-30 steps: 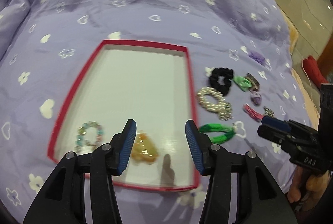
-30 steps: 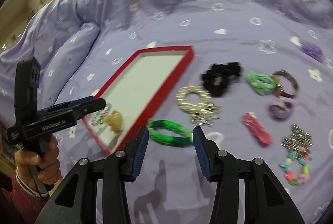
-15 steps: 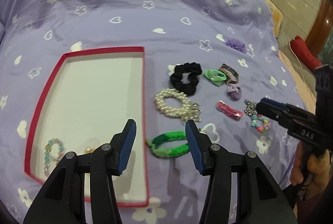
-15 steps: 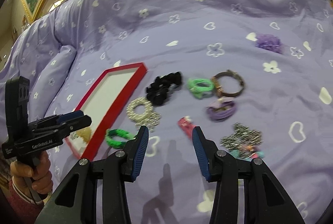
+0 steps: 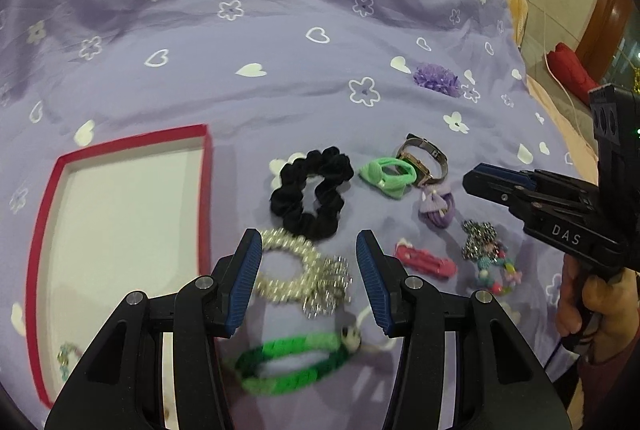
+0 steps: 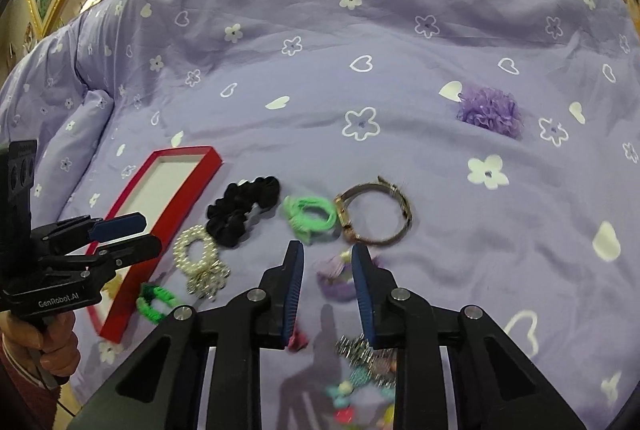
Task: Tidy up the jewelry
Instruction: 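Grasp the black scrunchie with the left tool while the right tool grasps the gold watch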
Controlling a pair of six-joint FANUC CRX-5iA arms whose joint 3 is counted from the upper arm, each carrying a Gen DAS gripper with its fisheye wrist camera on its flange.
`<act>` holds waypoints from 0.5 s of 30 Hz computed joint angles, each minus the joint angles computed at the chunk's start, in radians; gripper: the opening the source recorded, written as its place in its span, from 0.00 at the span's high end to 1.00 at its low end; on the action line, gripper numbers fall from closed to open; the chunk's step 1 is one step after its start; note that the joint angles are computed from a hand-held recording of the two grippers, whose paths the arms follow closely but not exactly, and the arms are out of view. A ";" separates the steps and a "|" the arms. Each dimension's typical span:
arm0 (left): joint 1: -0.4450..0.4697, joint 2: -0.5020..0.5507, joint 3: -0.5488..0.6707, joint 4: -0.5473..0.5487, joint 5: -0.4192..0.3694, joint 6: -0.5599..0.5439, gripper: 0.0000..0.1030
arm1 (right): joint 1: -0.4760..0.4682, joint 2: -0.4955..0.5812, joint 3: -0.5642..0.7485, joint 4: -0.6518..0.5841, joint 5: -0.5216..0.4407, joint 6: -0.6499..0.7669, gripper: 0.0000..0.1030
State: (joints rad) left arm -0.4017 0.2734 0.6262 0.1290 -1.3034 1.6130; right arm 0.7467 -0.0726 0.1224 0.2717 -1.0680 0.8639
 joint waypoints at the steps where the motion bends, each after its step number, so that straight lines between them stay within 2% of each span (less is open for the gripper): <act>1: -0.002 0.013 0.013 -0.002 -0.005 -0.001 0.53 | -0.009 0.014 0.015 -0.010 -0.006 0.018 0.76; 9: -0.017 0.151 0.157 -0.011 -0.077 0.001 0.53 | -0.056 0.102 0.099 -0.085 -0.047 0.136 0.76; 14: -0.021 0.203 0.206 -0.023 -0.106 0.002 0.54 | -0.076 0.149 0.137 -0.116 -0.072 0.186 0.76; 15: -0.021 0.209 0.210 -0.024 -0.106 -0.002 0.57 | -0.078 0.155 0.140 -0.117 -0.074 0.190 0.76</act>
